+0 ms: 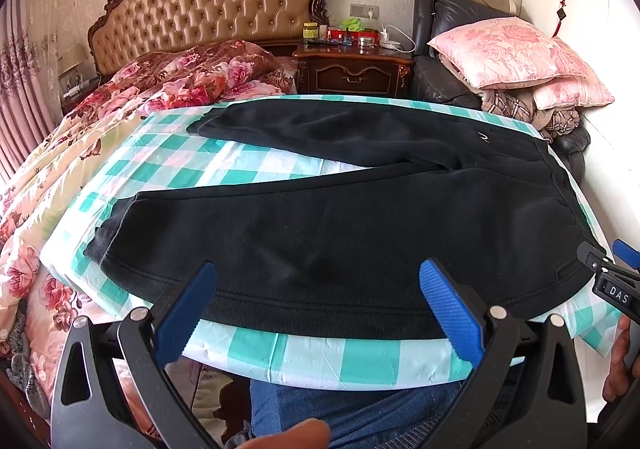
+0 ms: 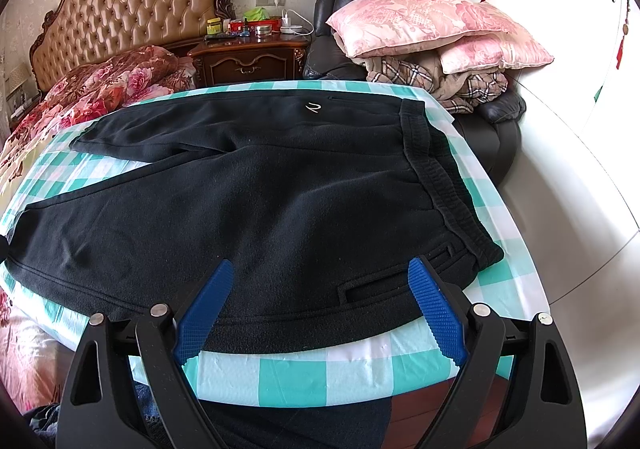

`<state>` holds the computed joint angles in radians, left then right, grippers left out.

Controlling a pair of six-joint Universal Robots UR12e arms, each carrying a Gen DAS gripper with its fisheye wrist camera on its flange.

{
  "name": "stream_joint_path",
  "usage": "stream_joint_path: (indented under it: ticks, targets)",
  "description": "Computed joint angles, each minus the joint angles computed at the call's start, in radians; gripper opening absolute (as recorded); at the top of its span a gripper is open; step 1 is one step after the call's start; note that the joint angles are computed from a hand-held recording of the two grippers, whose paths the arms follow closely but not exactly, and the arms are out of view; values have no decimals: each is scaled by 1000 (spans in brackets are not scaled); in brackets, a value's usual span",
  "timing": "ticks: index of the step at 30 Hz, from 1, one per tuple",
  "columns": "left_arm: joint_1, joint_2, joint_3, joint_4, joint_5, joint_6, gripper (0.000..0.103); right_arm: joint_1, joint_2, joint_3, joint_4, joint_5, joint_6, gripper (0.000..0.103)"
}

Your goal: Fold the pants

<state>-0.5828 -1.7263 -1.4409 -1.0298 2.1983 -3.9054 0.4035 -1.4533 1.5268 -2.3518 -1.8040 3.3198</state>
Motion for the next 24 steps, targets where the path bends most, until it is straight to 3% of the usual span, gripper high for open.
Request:
stream_joint_path:
  ticks: [20,21,24]
  targets:
    - [-13,-1,-7,-5,-4,-18,102,7,-4,8,5,1,8,86]
    - [-17,-2,-7,-6,-4,-22,102,4,-6,12,5,14,7,86]
    - [-10,4,-22,29,-45,-19,102,-43,-13,8,30,145,31,86]
